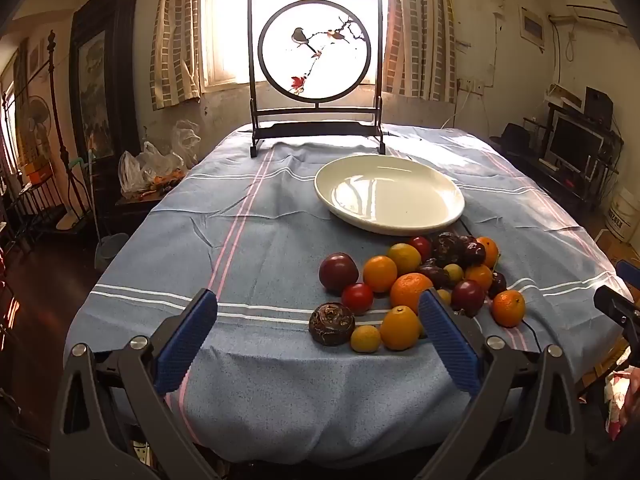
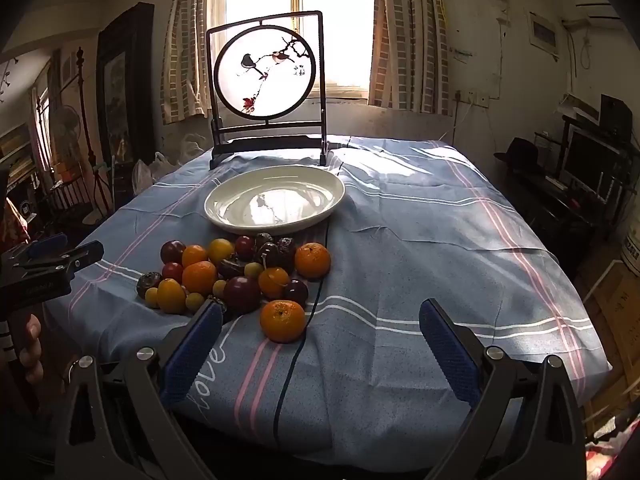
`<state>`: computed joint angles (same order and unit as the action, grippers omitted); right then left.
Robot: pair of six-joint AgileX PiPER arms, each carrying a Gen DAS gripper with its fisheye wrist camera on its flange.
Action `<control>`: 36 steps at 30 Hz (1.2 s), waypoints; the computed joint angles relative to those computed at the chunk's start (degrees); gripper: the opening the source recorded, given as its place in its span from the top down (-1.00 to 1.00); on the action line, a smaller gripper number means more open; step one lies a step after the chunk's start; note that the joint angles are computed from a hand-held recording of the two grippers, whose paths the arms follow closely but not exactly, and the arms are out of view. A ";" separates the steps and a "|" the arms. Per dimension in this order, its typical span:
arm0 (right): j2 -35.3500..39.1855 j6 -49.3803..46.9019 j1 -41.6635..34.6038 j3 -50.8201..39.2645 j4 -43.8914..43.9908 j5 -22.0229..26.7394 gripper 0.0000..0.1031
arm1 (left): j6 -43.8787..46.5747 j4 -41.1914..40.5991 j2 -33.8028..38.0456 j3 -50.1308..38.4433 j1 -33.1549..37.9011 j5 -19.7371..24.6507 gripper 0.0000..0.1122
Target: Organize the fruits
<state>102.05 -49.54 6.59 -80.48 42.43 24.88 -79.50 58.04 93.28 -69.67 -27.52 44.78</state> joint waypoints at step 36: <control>-0.49 -1.48 0.31 0.54 0.58 1.01 -0.93 | -0.75 0.10 0.16 0.90 0.58 -1.16 -0.75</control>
